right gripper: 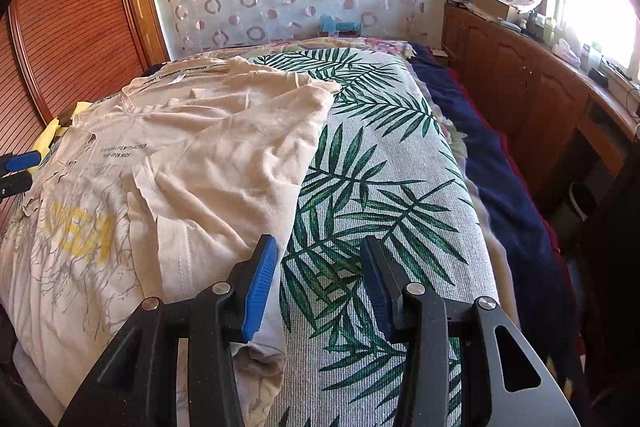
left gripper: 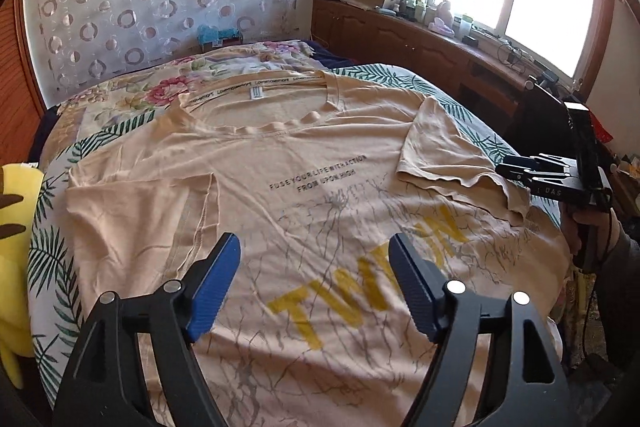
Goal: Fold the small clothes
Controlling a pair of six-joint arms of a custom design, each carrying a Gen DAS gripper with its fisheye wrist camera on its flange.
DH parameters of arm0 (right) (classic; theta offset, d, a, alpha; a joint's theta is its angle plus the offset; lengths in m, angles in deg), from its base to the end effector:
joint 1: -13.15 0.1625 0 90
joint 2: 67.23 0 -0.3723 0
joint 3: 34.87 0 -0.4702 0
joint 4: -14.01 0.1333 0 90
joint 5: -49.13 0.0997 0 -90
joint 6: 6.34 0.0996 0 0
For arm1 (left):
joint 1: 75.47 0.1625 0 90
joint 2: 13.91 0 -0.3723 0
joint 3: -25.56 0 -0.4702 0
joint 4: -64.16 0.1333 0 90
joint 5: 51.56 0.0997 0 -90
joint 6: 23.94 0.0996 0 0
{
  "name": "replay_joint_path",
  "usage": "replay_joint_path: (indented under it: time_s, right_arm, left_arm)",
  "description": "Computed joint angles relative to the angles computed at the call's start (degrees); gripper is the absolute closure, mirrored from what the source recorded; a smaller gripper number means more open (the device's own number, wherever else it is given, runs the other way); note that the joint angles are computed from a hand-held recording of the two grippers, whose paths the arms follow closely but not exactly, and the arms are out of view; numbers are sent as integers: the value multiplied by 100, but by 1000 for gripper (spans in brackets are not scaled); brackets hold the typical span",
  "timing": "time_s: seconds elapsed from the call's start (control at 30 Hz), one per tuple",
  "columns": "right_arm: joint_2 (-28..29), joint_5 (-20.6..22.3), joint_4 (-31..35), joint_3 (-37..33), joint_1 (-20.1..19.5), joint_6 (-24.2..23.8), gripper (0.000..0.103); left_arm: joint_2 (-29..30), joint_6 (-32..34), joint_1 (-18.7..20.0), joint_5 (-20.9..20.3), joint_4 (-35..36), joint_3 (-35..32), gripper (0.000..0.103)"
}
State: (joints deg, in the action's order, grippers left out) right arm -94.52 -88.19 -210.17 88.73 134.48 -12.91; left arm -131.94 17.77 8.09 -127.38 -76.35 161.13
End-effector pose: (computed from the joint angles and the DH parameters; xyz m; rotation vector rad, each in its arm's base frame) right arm 0.2590 -0.3099 -0.1263 0.4184 -2.2794 0.9832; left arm 0.1108 -0.4247 0.3227 0.9967 2.4710 -0.6506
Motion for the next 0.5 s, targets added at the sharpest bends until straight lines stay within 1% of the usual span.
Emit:
replay_joint_path:
  time_s: [0.17, 0.27, 0.5]
  right_arm:
    - [0, 0, 3, -2, -2, -5, 58]
    - [-2, 3, 5, -2, -5, -10, 58]
    - [-3, 8, 0, 3, -9, -14, 58]
  left_arm:
    - [-162, 50, 376, -117, -118, -44, 24]
    - [-224, 37, 559, 48, -336, -55, 24]
    - [-134, 47, 900, 99, -784, -183, 24]
